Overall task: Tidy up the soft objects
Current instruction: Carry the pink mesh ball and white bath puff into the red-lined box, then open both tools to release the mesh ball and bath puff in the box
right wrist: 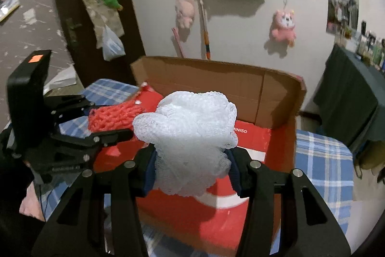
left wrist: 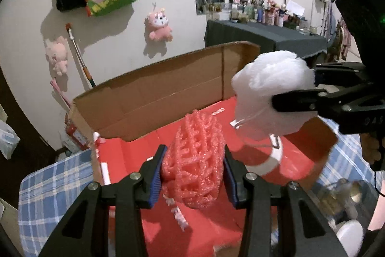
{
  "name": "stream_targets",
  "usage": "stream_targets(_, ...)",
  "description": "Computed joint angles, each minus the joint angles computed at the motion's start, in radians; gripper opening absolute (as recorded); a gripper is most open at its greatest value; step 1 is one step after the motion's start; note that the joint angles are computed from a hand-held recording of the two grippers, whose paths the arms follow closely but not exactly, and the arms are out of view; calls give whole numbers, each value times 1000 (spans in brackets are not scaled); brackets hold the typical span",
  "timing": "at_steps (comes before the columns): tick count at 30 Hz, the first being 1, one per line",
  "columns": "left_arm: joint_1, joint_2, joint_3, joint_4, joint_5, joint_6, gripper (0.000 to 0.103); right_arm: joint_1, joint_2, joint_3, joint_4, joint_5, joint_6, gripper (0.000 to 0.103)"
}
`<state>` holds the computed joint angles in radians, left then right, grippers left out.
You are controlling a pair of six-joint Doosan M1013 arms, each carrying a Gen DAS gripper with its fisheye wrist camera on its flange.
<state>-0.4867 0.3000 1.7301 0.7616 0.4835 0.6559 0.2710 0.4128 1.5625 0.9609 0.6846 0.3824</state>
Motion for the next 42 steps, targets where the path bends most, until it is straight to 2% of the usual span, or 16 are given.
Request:
stream_targets(4, 30, 53, -55, -70, 18, 70, 46, 25, 81, -114, -170, 28, 205, 47)
stream_targets(10, 59, 125, -129, -169, 68, 164, 46, 52, 169, -231, -366, 66, 427, 47)
stream_targets(15, 74, 168, -166, -241, 111, 212, 46, 63, 226, -302, -458, 98, 550, 47)
stream_targets(18, 77, 183, -176, -239, 128, 202, 46, 66, 255, -334, -495, 125, 598, 47)
stream_targets(27, 77, 179, -159, -213, 113, 157, 48, 44, 292, -372, -445, 171, 618, 53)
stream_targets(35, 76, 192, -175, -203, 123, 156, 51, 40, 285, -361, -448, 171, 621, 58)
stream_targets(38, 75, 193, -174, -189, 130, 147, 55, 40, 280, -356, -466, 166, 629, 61)
stream_targets(40, 72, 195, -177, -179, 136, 135, 64, 45, 276, -349, -473, 155, 634, 64)
stream_targets(42, 71, 191, -172, -172, 132, 124, 67, 48, 273, -345, -489, 151, 641, 67)
